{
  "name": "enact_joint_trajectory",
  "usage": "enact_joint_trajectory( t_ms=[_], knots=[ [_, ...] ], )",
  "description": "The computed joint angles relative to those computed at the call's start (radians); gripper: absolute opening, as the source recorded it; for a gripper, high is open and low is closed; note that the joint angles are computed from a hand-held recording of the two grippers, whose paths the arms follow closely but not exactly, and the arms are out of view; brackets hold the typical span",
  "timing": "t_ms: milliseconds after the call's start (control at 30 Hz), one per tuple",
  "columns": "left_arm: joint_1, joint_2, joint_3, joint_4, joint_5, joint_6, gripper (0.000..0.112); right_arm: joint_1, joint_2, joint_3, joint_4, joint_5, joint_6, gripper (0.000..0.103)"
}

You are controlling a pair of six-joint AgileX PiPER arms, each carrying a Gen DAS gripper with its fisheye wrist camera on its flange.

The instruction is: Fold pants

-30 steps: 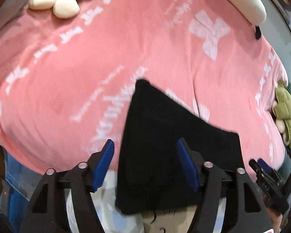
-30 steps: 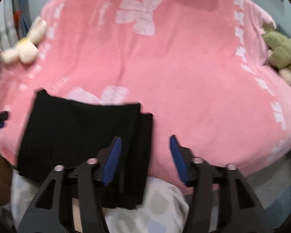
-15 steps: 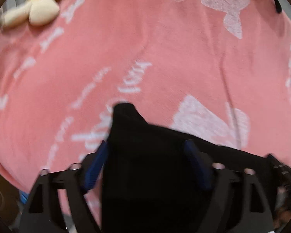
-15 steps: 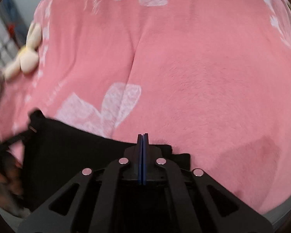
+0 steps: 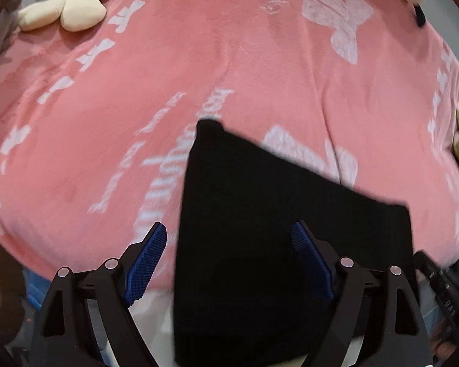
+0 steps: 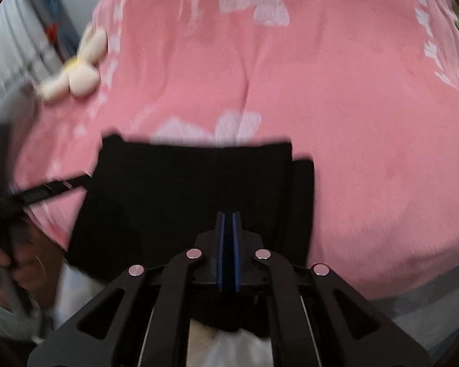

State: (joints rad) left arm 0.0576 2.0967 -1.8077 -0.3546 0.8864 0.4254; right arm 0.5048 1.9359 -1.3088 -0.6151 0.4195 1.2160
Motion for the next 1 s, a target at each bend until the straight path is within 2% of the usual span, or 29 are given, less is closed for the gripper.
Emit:
enact_joint_trajectory(
  t_ms=[33,167,233,267,433,567,600,633,667,700,767,867,1000],
  knots=[
    [0.002,-0.041,0.074,0.016,-0.036,0.008,0.081,0.017,0.018,-0.004,-0.019,0.043,0.015,0.002],
    [0.012,-0.085,0.185,0.046,-0.049,0.028,0.081,0.067,-0.044,0.056,-0.137,0.047,0.188,0.006],
    [0.017,-0.095,0.217,0.062,-0.053,0.026,0.081,0.072,-0.046,0.060,-0.121,0.031,0.179,0.006],
    [0.022,-0.104,0.239,0.062,-0.058,0.034,0.081,0.074,-0.025,0.046,-0.095,0.047,0.150,0.002],
    [0.023,-0.140,0.311,0.063,-0.079,0.071,0.081,0.093,-0.062,0.091,-0.153,0.043,0.265,0.003],
    [0.030,-0.162,0.353,0.055,-0.085,0.104,0.082,0.103,-0.100,0.122,-0.183,0.073,0.316,0.007],
    [0.031,-0.164,0.357,0.052,-0.078,0.108,0.082,0.102,-0.109,0.134,-0.192,0.072,0.330,0.011],
    [0.038,-0.159,0.351,0.043,-0.065,0.122,0.082,0.102,-0.117,0.144,-0.199,0.076,0.342,0.033],
    [0.051,-0.151,0.348,0.017,-0.050,0.155,0.082,0.106,-0.120,0.149,-0.208,0.095,0.356,0.065],
    [0.062,-0.145,0.346,-0.005,-0.036,0.179,0.082,0.117,-0.126,0.160,-0.239,0.129,0.397,0.075],
    [0.099,-0.126,0.335,-0.080,0.004,0.238,0.083,0.123,-0.143,0.195,-0.311,0.131,0.477,0.080],
    [0.155,-0.068,0.285,-0.223,0.090,0.344,0.087,0.058,-0.152,0.248,-0.315,-0.007,0.500,0.083],
    [0.155,0.005,0.225,-0.285,0.088,0.409,0.087,-0.036,-0.097,0.263,-0.188,-0.193,0.426,0.083]
  ],
)
